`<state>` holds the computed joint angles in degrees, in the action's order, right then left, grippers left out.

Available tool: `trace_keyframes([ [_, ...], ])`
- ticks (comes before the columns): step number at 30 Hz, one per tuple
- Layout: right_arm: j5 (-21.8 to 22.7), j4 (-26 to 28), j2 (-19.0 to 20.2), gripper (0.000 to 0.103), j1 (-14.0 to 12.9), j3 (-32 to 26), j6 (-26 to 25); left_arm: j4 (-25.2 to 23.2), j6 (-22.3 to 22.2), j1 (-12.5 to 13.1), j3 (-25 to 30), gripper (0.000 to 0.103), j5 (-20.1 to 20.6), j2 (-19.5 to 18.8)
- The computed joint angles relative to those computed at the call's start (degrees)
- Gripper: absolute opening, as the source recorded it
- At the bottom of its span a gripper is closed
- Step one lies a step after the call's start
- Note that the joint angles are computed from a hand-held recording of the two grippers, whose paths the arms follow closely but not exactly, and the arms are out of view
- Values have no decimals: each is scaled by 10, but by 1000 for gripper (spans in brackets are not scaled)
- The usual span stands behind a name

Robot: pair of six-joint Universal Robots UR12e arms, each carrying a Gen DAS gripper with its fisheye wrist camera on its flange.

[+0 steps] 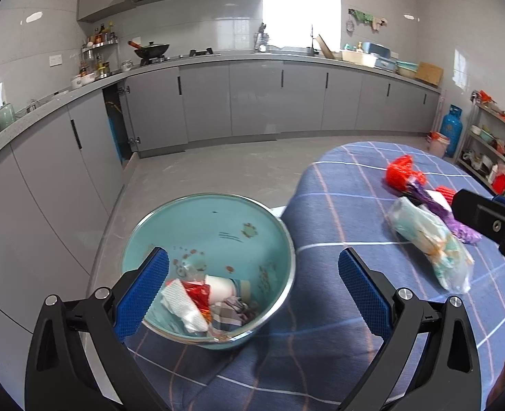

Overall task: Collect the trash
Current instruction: 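Move both open grippers back to the trash pile, then grasp the clear plastic bag with the left gripper while the right gripper grasps the purple wrapper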

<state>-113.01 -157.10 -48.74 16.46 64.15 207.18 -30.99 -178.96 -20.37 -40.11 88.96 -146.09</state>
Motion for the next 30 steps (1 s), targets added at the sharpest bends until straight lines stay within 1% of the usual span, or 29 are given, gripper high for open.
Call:
trace_keyframes([
  [4, -14, -6, -14, 93, -1, 27, 14, 0, 2, -4, -5, 97, -5, 4],
  [10, -31, -10, -33, 93, -5, 60, 32, 5, 19, -12, -12, 97, -13, 8],
  [17, -41, -14, -48, 93, -10, 88, 46, -10, 31, -23, -2, 97, -19, 3],
  [22, -41, -21, -57, 93, -16, 105, 59, -22, 44, -30, 13, 97, -18, -5],
  [30, -46, -20, -68, 93, -27, 128, 79, -56, 61, -43, 60, 97, -13, -30],
])
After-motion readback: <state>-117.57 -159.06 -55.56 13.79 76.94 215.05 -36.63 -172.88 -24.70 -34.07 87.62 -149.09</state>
